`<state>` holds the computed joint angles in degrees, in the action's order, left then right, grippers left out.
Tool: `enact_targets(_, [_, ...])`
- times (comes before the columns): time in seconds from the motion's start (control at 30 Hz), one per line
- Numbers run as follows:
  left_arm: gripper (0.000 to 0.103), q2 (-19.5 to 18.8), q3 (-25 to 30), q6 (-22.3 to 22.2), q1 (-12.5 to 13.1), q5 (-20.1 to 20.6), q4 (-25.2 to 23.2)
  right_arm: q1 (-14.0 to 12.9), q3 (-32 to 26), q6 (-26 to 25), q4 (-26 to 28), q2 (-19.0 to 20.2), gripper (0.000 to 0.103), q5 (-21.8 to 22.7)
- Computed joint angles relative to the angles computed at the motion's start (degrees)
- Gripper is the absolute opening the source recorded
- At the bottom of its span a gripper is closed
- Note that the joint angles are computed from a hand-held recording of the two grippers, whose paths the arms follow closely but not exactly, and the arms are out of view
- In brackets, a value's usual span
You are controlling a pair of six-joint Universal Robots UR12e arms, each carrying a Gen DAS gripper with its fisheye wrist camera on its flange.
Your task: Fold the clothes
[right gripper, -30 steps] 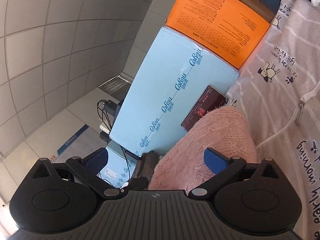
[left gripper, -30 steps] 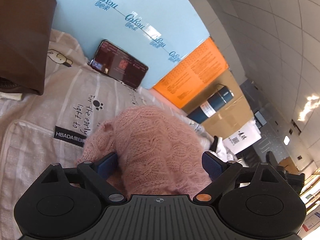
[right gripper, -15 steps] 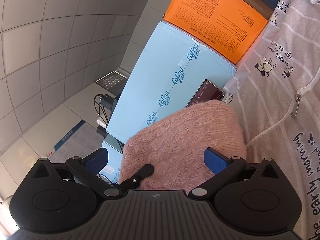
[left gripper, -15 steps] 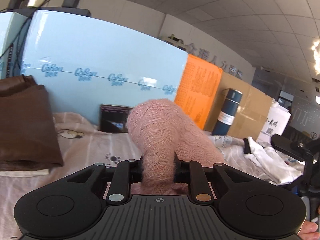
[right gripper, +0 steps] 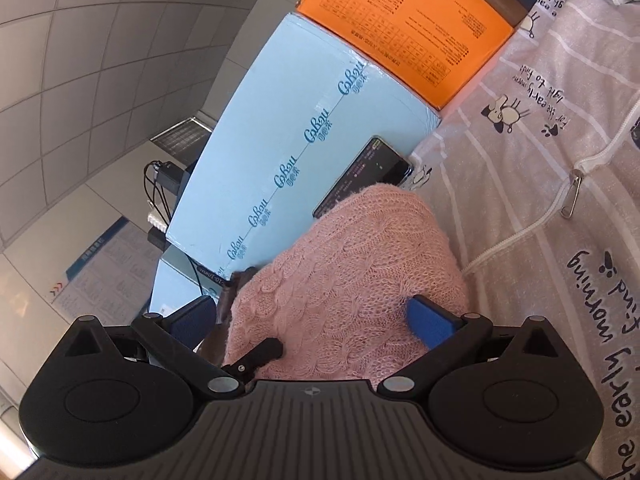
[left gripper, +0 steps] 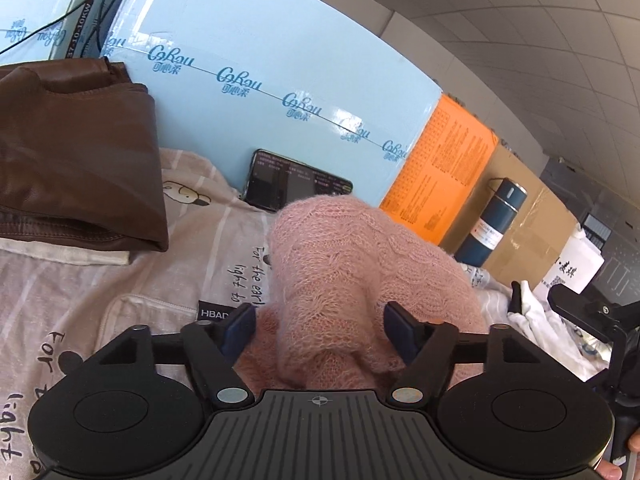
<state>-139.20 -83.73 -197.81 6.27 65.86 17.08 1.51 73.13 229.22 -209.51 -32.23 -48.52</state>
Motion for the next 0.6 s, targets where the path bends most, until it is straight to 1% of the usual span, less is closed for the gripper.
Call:
enact_targets(0.03, [0.085,0.1,-0.1,-0.9,0.0,0.4,0.1,0.1,0.4,0.3,-1.3,-0.1,0.103,-1.8])
enact_targets(0.07, [0.087,0.2,-0.3,-1.8,0.0,0.9,0.2,0.3,0.8,0.2,-1.6,-0.4,0.103,-3.6])
enact_targets(0.1, [0.088,0.3,-0.4,-2.7,0.0,1.3,0.2,0.5,1.3,-0.1,-1.1,-0.7,0.103,-5.2])
enact_targets(0.17, [0.088,0.5,-0.2,-4.0,0.3,-0.1,-2.4,0.8,2.1,-0.9,1.8,-1.4,0.103,-8.4])
enact_targets(0.23, [0.089,0.5,0.1,-6.1,0.6,-1.2,-4.8,0.9,2.1,-1.4,4.7,-1.8,0.103,-8.9])
enact_targets(0.3, [0.089,0.4,0.4,-8.5,1.0,-2.6,-6.5,0.9,2.0,-2.6,6.9,-1.9,0.103,-8.4])
enact_targets(0.37, [0.089,0.2,0.5,-10.3,1.3,-3.8,-6.7,0.9,1.9,-3.8,9.1,-2.1,0.103,-8.0])
enact_targets(0.43, [0.090,-0.1,0.7,-11.2,1.6,-5.4,-6.2,1.1,1.8,-5.3,11.3,-2.3,0.103,-7.9])
enact_targets(0.53, [0.094,-1.2,1.6,-13.0,2.1,-10.4,-5.5,1.4,2.0,-8.0,13.2,-2.7,0.103,-8.6])
enact_targets(0.6, [0.096,-1.6,1.9,-13.6,2.2,-11.3,-4.4,1.7,2.0,-10.5,14.8,-3.0,0.103,-8.9])
